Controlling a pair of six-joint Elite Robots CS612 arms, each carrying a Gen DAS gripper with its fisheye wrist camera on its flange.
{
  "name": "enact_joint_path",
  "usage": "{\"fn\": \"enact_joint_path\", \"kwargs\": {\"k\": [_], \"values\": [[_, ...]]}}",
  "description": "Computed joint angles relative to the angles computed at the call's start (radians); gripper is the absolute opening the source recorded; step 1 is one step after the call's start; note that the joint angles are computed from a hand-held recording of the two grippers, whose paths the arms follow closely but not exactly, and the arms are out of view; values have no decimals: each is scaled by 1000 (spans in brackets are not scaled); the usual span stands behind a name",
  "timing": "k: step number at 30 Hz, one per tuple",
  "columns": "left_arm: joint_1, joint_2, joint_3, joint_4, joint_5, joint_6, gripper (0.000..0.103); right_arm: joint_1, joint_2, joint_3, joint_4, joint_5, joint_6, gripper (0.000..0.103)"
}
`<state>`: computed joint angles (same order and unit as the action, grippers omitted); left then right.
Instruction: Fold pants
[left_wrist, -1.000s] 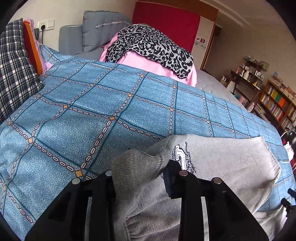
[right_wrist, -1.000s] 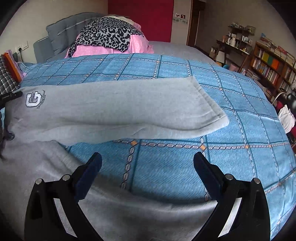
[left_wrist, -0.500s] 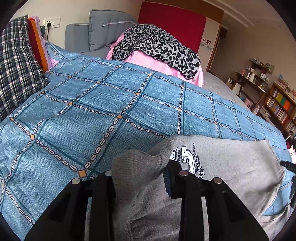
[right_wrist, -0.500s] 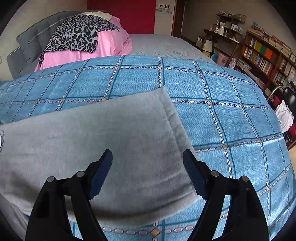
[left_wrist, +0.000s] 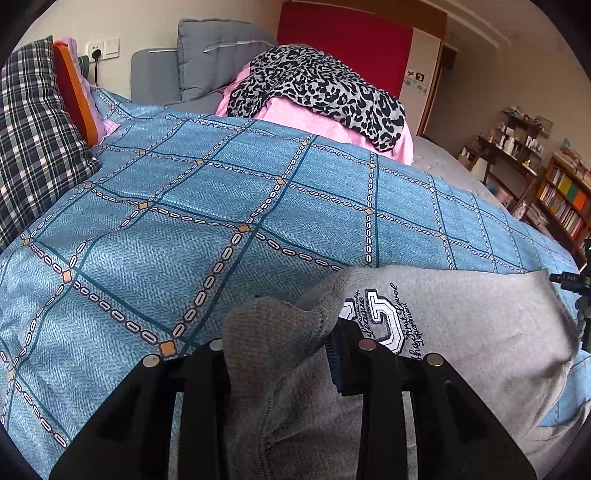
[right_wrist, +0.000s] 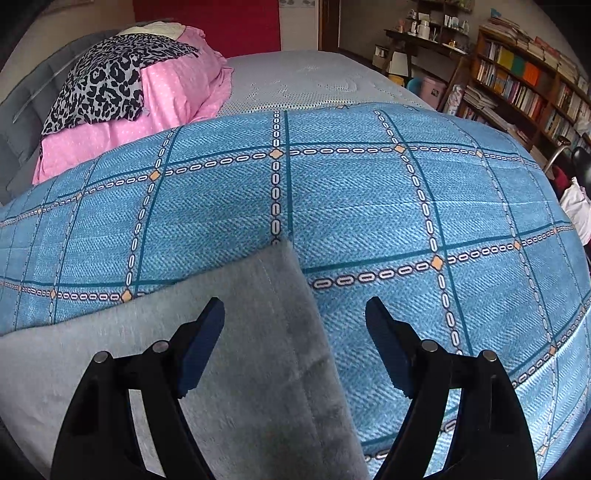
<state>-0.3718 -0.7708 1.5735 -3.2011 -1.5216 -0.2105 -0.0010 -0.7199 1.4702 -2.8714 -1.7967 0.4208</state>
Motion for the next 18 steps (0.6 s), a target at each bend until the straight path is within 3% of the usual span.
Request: {"fn": "enact_joint_path", "kwargs": {"k": [8, 11, 13, 15, 18], "values": [[-3, 6, -5, 9, 25, -9, 31, -23, 51, -74, 40, 72, 58, 80], [-3, 8, -7, 14, 28, -9, 31, -23, 72, -94, 29, 56, 81, 79], [-2, 9, -10, 22, 26, -14, 31, -9, 83, -106, 27, -10, 85, 67], [0, 11, -13, 27, 24, -20, 31, -7, 86, -108, 3, 8, 72, 35], [2, 12, -15, 34, 16, -27, 31, -4, 77, -101, -6, 22, 81, 20]]}}
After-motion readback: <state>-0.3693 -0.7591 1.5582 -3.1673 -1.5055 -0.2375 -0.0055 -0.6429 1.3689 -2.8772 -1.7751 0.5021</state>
